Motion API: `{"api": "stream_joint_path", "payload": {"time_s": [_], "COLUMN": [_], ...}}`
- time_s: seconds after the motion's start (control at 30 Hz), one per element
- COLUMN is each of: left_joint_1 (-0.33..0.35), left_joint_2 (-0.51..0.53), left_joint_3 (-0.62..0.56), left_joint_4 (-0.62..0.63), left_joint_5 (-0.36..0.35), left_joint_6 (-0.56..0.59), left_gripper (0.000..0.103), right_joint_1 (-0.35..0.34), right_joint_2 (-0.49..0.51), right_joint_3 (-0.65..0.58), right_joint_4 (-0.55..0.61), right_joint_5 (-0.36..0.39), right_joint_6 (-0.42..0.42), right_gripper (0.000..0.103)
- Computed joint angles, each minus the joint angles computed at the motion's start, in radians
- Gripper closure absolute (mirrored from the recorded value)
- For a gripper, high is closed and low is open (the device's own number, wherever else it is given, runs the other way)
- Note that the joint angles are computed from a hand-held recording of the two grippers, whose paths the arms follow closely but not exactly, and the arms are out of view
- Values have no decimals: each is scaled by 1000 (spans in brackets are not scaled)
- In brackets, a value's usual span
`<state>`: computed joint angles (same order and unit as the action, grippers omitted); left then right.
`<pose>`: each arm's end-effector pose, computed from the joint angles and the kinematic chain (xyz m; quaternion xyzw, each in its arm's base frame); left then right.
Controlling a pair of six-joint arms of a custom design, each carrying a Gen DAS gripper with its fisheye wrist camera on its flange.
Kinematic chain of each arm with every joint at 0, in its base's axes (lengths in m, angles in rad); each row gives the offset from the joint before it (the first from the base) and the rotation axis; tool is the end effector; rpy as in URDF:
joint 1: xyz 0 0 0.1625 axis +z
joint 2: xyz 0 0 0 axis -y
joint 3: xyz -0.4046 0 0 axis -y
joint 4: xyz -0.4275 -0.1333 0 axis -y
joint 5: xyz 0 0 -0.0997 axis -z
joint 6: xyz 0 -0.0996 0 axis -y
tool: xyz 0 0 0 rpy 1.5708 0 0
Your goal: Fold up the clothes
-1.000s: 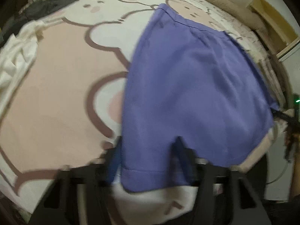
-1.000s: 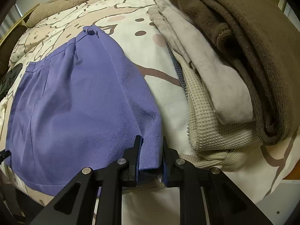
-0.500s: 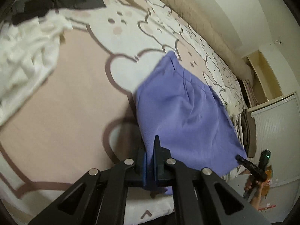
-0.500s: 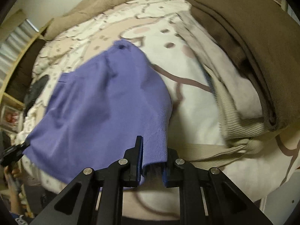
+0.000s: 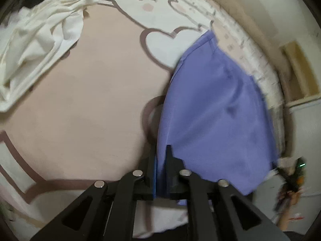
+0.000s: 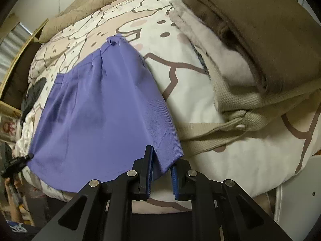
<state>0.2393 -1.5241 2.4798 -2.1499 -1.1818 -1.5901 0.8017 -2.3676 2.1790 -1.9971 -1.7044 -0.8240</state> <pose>-0.2746 -0.2431 0.0951 -0.0884 0.9604 -0.1686 0.2034 -0.1008 -0.2767 0.5023 0.0059 -0.9512 0.1656 0.2604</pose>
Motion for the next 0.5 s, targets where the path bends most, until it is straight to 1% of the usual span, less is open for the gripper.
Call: {"api": "stream_joint_path", "payload": {"time_s": [0.03,0.07,0.1,0.13,0.17,0.2,0.23,0.27,0.3,0.37,0.43,0.5], "left_joint_1": [2,5,-1,-11,-21,-31,-40,-36,-31,9,58,109], "left_joint_2": [19,39,45,38,26,14,2,0,-1,38,113,211], "left_joint_3": [-23,-46,-61,-67,-74,-82,-90,-107,-125,-176,-227,-287], "left_joint_4": [54,107,154,186,228,269,312,342,371,353,262,156], "left_joint_5": [2,5,17,36,55,74,93,117,141,210,271,326], "left_joint_6": [2,4,-6,-22,-39,-57,-75,-61,-47,55,218,400], "left_gripper": [83,78,66,56,52,46,45,45,45,45,45,45], "right_joint_1": [-1,5,12,16,18,20,21,19,17,13,16,24], "right_joint_2": [-4,-4,-2,1,1,1,0,-7,-14,-25,-25,-36], "right_joint_3": [12,29,44,51,60,69,77,79,82,84,69,59], "right_joint_4": [-20,-59,-103,-129,-159,-190,-214,-224,-233,-247,-241,-245], "right_joint_5": [-5,-21,-34,-41,-49,-57,-59,-51,-42,-25,-16,2], "right_joint_6": [-10,-15,-16,-17,-20,-24,-30,-41,-52,-67,-46,-32], "right_gripper": [86,86,86,84,69,37,23,14,14,14,14,14]}}
